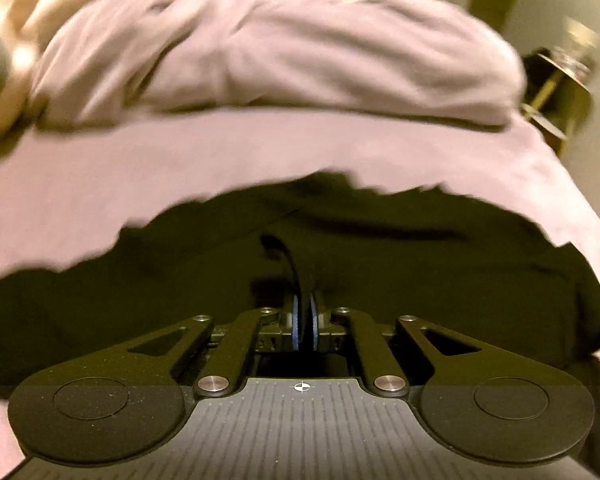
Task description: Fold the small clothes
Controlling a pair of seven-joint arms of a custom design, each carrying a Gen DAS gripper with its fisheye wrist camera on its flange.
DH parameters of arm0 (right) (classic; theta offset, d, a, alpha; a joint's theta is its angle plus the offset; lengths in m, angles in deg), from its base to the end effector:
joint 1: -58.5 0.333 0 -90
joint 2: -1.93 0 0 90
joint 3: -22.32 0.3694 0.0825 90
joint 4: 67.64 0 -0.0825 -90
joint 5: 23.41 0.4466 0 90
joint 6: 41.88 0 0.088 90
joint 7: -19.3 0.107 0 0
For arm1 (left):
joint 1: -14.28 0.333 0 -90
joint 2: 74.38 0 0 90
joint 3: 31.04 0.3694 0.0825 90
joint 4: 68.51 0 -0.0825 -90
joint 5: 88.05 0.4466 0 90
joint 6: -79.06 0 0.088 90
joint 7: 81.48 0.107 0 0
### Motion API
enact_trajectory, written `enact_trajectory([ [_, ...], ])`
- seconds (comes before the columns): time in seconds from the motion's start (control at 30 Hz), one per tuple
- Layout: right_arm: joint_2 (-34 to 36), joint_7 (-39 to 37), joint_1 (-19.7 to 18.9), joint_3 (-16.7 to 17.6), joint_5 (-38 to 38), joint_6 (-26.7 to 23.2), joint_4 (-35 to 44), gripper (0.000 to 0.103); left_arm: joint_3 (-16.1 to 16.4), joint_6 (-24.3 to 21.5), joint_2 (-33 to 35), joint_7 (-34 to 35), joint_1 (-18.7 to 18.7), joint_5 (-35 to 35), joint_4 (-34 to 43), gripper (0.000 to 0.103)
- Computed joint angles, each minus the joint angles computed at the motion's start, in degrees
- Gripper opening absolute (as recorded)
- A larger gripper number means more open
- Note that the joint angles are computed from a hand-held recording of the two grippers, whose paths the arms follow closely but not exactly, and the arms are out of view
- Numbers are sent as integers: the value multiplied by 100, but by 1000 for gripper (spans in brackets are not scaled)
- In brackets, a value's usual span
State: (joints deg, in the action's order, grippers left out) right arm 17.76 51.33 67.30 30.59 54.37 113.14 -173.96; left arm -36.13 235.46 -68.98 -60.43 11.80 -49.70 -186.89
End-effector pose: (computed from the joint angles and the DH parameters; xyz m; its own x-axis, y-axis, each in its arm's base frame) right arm 0.6997 0.1713 0.4335 0.3535 -0.7743 -0.5248 -0.7451 0.1061 -0.6584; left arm 0.6525 -0.1090 0.4642 0.4481 -0.8774 0.1715 -0.6497 -0.4514 -0.6117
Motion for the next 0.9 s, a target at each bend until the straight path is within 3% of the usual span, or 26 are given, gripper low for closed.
enact_trajectory([
  [0.03,91,208,30,-21,-143,-25,92,46,45,204,-46,-167,44,-26,-171,25],
  [0.07,169,407,51,-30,-270,-23,172,46,96,342,-55,-465,48,163,-254,30],
  [0.17,392,896,61,-12,-576,-49,392,46,136,951,-18,-668,130,257,-433,38],
  [0.2,460,1072,59,1,-685,-54,459,46,146,1050,1,-695,145,217,-441,35],
  [0.3,617,1341,7,95,-830,-68,622,46,120,833,204,-447,133,-33,-202,8],
  [0.37,728,1551,-16,138,-926,-65,743,46,189,832,264,-540,68,86,-112,7],
  [0.5,918,1814,-172,297,-731,-67,940,46,423,883,172,-1235,-65,1042,-36,7],
  [0.63,1065,1849,-287,421,-357,-1,1095,46,422,169,4,-1978,-63,2141,62,7],
  [0.73,1222,2034,-276,443,-316,7,1268,44,319,173,-51,-1899,141,1954,-30,7],
  [0.83,1378,2330,-198,436,-511,114,1441,38,253,115,-68,-1836,219,1954,-85,7],
  [0.9,1450,2649,-78,365,-839,269,1509,19,218,196,-49,-1718,265,1811,-117,7],
])
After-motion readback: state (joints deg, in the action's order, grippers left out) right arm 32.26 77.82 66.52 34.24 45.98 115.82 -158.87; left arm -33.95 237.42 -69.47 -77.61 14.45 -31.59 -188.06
